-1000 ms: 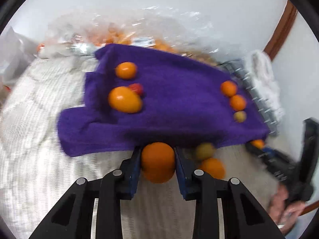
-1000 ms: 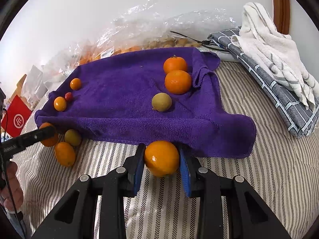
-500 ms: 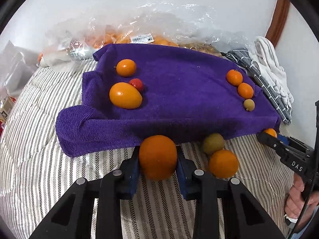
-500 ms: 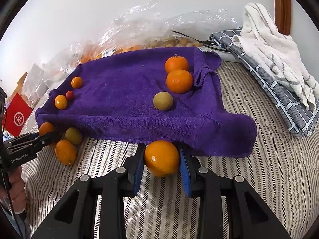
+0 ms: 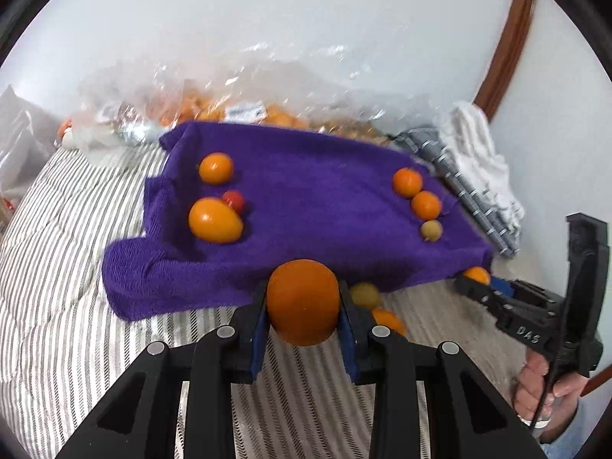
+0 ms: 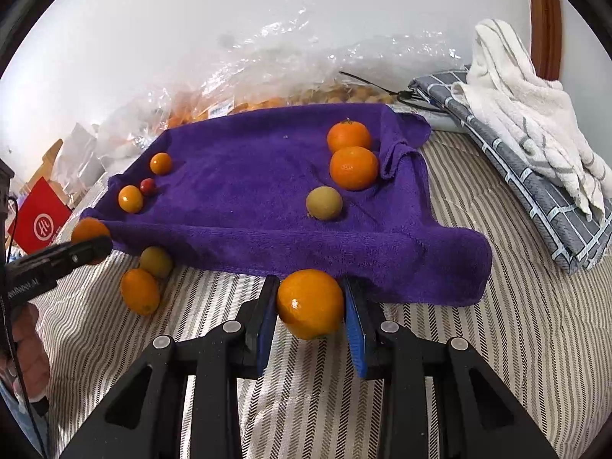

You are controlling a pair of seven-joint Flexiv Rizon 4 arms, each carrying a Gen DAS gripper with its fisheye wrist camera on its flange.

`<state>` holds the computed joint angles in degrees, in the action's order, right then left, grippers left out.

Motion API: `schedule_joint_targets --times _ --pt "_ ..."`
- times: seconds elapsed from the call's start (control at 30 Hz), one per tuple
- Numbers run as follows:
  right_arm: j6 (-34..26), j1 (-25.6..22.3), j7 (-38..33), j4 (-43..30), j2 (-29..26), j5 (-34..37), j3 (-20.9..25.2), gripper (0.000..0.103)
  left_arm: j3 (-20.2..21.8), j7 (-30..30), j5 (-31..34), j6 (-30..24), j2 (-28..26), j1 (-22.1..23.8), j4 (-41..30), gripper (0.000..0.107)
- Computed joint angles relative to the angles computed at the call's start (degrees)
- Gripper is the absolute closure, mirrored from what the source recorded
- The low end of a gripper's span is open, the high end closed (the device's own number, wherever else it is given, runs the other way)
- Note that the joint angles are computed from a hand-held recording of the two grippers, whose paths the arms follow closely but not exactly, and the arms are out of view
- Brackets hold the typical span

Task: Organize fruits
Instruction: 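Lift both held oranges and move them over the purple towel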

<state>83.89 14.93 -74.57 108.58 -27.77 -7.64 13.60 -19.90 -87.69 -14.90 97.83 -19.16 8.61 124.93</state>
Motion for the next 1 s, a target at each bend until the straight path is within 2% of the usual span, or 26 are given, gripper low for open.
schedule_joint_targets --times 0.17,0.3,0.37,0.4,0.43,0.47,0.5,0.57,0.7,0.73,0.8,0.87,0.93,1.0 --pt "1.3 -1.5 -0.9 -0.2 0.9 1.9 2.1 0.070 -0.1 -0.8 1.7 2.7 0.9 0.8 0.5 0.077" --pt "-0.6 -2.6 -1.9 -2.2 1.8 2.9 3.6 0.070 0.4 -3.1 1.7 2.3 1.8 1.6 0.1 0.077" --pt "-1.9 -1.3 -1.7 -3.5 2.3 2.1 2.1 0.070 3.1 -4.0 0.8 0.0 2.3 -0.5 -1.1 0.077" --pt "-2.6 -0.6 -1.6 -4.2 2.4 1.6 1.3 0.070 2.8 -2.6 -0.4 -1.8 2.6 -0.2 -1.8 0.077" --pt "-3.2 -0.3 -1.8 -5.4 2.2 1.2 0.9 0.070 4.4 -1.3 -1.2 -3.1 2.9 -1.5 -2.7 0.077" --pt "-3.5 -0.2 -2.1 -6.5 1.9 1.1 0.9 0.070 7.7 -3.5 1.7 -4.2 2.8 -3.7 -4.6 0.077" --pt "-3.7 -0.3 -2.4 -7.4 1.5 1.4 0.9 0.070 10.6 -2.9 0.9 -4.0 2.6 -6.3 -5.5 0.077" --pt "-4.7 -0.7 -3.1 -10.2 0.1 2.4 1.8 0.070 12.9 -2.7 0.6 -3.7 1.7 -8.3 -7.4 0.077" --pt "-7.3 -1.9 -5.4 -16.2 -4.0 5.2 4.2 0.070 9.6 -1.8 -2.5 -3.1 -1.8 -6.3 -10.3 0.077" --pt "-8.2 -2.3 -6.2 -17.8 -5.3 6.1 5.0 0.070 10.0 -1.9 -2.7 -3.1 -2.8 -6.8 -11.0 0.077" --pt "-9.4 -2.3 -7.5 -19.5 -7.0 7.3 5.6 0.070 10.7 -2.1 -2.9 -3.6 -4.5 -7.6 -11.9 0.077" --pt "-10.2 -2.0 -8.9 -19.9 -7.9 8.0 5.7 0.070 8.4 -1.0 -3.1 -3.6 -5.4 -5.7 -11.3 0.077" --pt "-11.3 -2.1 -10.6 -20.1 -8.6 8.7 6.1 0.070 8.4 -1.4 -2.0 -4.8 -5.7 -5.3 -11.6 0.077" --pt "-13.3 -1.5 -11.3 -20.7 -9.0 8.9 5.8 0.070 3.7 1.0 -4.6 -3.4 -5.6 -1.5 -9.9 0.077"
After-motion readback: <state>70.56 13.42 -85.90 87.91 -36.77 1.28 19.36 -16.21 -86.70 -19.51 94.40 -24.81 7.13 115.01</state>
